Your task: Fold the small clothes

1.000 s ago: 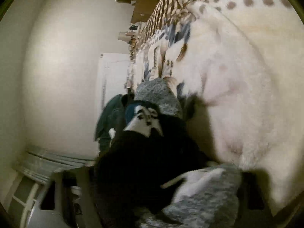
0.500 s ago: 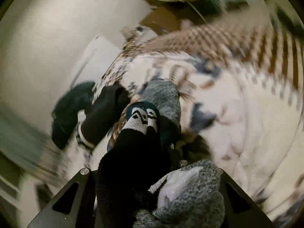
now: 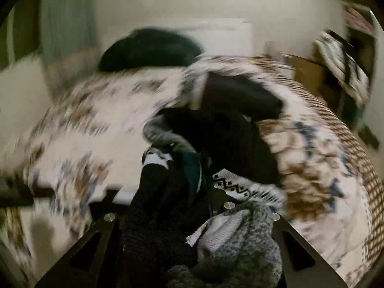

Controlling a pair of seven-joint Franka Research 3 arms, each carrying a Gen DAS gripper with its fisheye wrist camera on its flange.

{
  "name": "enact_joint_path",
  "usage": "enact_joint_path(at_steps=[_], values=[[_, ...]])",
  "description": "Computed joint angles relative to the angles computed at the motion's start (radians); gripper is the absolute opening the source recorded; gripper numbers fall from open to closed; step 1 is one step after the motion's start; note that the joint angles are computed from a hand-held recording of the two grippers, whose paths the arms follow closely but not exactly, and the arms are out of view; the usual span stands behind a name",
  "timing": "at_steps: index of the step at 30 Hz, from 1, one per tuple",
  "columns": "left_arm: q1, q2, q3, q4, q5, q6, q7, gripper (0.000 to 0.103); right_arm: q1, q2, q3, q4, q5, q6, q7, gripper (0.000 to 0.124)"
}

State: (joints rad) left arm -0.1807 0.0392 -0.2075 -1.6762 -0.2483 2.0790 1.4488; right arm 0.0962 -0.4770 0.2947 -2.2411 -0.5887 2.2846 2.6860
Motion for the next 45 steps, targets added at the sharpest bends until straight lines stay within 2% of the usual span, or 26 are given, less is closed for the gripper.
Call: enact_joint_path(at_steps=[2, 4, 6, 7, 8, 9, 10, 13, 14, 16, 18, 21, 23, 29, 35, 37, 38, 39, 40, 41, 43, 45], values=[[0.016, -0.02, 0.015, -0.031, -0.005, -0.006, -0.01, 0.096, 0.034, 0.089, 0.038, 0.059, 0.004, -0.044, -0.039, 0.02], [0.031, -0.037, 0.028, -0.055, -0.019, -0.008, -0.012, 0.096, 0.084, 0.171, 0.034, 0.103, 0.029, -0.086, -0.099, 0.021], [0.044, -0.056, 0.039, -0.073, -0.036, -0.005, -0.007, 0.096, 0.13, 0.222, 0.018, 0.151, 0.069, -0.122, -0.149, 0.03], [0.049, -0.066, 0.044, -0.081, -0.044, -0.002, -0.004, 0.096, 0.155, 0.234, -0.004, 0.17, 0.119, -0.12, -0.186, 0.04], [0.054, -0.077, 0.049, -0.088, -0.054, 0.0, 0.001, 0.096, 0.183, 0.231, -0.038, 0.169, 0.193, -0.085, -0.233, 0.049], [0.058, -0.088, 0.054, -0.096, -0.063, 0.004, 0.005, 0.096, 0.214, 0.216, -0.084, 0.157, 0.316, -0.025, -0.306, 0.068], [0.061, -0.095, 0.058, -0.101, -0.069, 0.008, 0.005, 0.096, 0.253, 0.192, -0.138, 0.134, 0.484, 0.05, -0.402, 0.08], [0.064, -0.121, 0.067, -0.118, -0.11, 0.006, 0.0, 0.096, 0.324, 0.122, -0.233, 0.098, 0.85, 0.124, -0.577, 0.082], [0.063, -0.133, 0.07, -0.126, -0.134, 0.0, -0.004, 0.096, 0.313, 0.098, -0.237, 0.098, 0.893, 0.1, -0.581, 0.082], [0.055, -0.162, 0.073, -0.151, -0.19, -0.004, -0.013, 0.096, 0.264, 0.041, -0.234, 0.114, 0.891, 0.004, -0.549, 0.082], [0.036, -0.194, 0.072, -0.188, -0.248, -0.002, -0.02, 0.096, 0.193, 0.004, -0.218, 0.157, 0.815, -0.126, -0.528, 0.082], [-0.008, -0.223, 0.059, -0.242, -0.317, -0.01, -0.035, 0.096, 0.119, 0.023, -0.222, 0.274, 0.702, -0.34, -0.613, 0.082], [-0.041, -0.243, 0.04, -0.296, -0.348, 0.018, -0.06, 0.096, 0.099, 0.063, -0.247, 0.343, 0.683, -0.413, -0.733, 0.082], [-0.12, -0.284, -0.004, -0.449, -0.342, 0.139, -0.211, 0.095, 0.095, 0.35, -0.293, 0.636, 0.722, -0.599, -1.246, 0.082], [-0.187, -0.354, -0.02, -0.605, -0.375, 0.314, -0.435, 0.095, 0.084, 0.675, -0.272, 1.001, 0.758, -0.891, -1.644, 0.08], [-0.216, -0.352, -0.028, -0.641, -0.393, 0.403, -0.49, 0.095, 0.084, 0.708, -0.267, 1.028, 0.769, -0.932, -1.708, 0.045], [-0.231, -0.353, -0.032, -0.657, -0.396, 0.451, -0.512, 0.087, 0.085, 0.726, -0.269, 1.047, 0.772, -0.947, -1.711, 0.041], [-0.249, -0.35, -0.036, -0.675, -0.408, 0.518, -0.526, 0.042, 0.083, 0.737, -0.272, 1.059, 0.782, -0.952, -1.703, 0.034], [-0.252, -0.342, -0.046, -0.68, -0.379, 0.549, -0.57, 0.015, 0.076, 0.759, -0.276, 1.091, 0.804, -0.97, -1.685, 0.03], [-0.252, -0.335, -0.052, -0.679, -0.345, 0.561, -0.609, 0.009, 0.068, 0.781, -0.279, 1.126, 0.825, -0.993, -1.664, 0.029], [-0.244, -0.362, -0.073, -0.713, -0.285, 0.652, -0.712, 0.008, 0.036, 0.838, -0.285, 1.224, 0.891, -1.066, -1.606, 0.025], [-0.24, -0.388, -0.077, -0.728, -0.229, 0.688, -0.773, 0.008, 0.001, 0.891, -0.283, 1.309, 0.957, -1.123, -1.548, 0.024]])
